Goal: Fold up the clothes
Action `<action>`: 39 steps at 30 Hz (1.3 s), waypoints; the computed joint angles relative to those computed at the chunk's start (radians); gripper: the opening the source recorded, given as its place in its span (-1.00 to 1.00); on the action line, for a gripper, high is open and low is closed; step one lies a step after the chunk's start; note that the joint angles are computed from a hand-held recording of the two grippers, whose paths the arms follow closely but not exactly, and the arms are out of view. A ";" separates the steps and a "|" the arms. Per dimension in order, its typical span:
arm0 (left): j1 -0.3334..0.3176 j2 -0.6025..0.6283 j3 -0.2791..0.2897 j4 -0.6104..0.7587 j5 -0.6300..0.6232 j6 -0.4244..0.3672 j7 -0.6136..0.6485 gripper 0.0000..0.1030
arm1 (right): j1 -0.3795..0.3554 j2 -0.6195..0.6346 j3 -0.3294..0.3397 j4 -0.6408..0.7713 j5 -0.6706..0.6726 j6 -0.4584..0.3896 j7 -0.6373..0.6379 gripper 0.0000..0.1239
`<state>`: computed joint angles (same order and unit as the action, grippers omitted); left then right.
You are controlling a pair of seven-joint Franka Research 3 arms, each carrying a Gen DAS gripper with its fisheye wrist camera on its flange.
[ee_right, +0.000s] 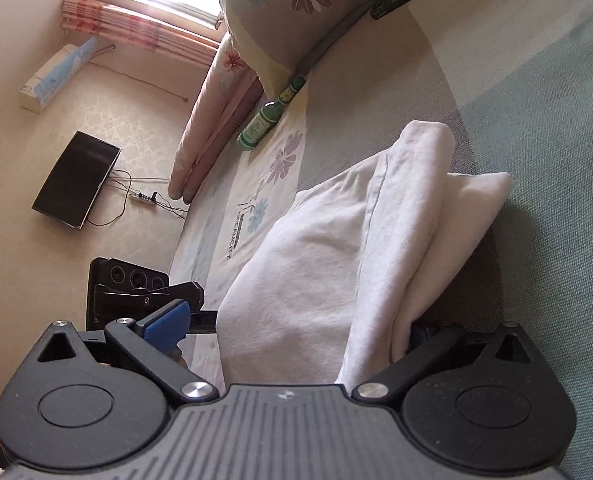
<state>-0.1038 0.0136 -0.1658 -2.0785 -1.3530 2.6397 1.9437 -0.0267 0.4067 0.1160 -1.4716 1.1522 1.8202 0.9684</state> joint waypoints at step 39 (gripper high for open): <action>-0.021 -0.014 -0.007 0.000 -0.148 0.002 0.150 0.96 | -0.066 0.114 0.047 0.140 0.023 -0.157 0.064 0.66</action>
<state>-0.1252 -0.0003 -0.1727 -2.0789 -1.5014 2.6416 2.0942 -0.0927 0.5205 0.1627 -1.3315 1.1753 1.6637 1.0321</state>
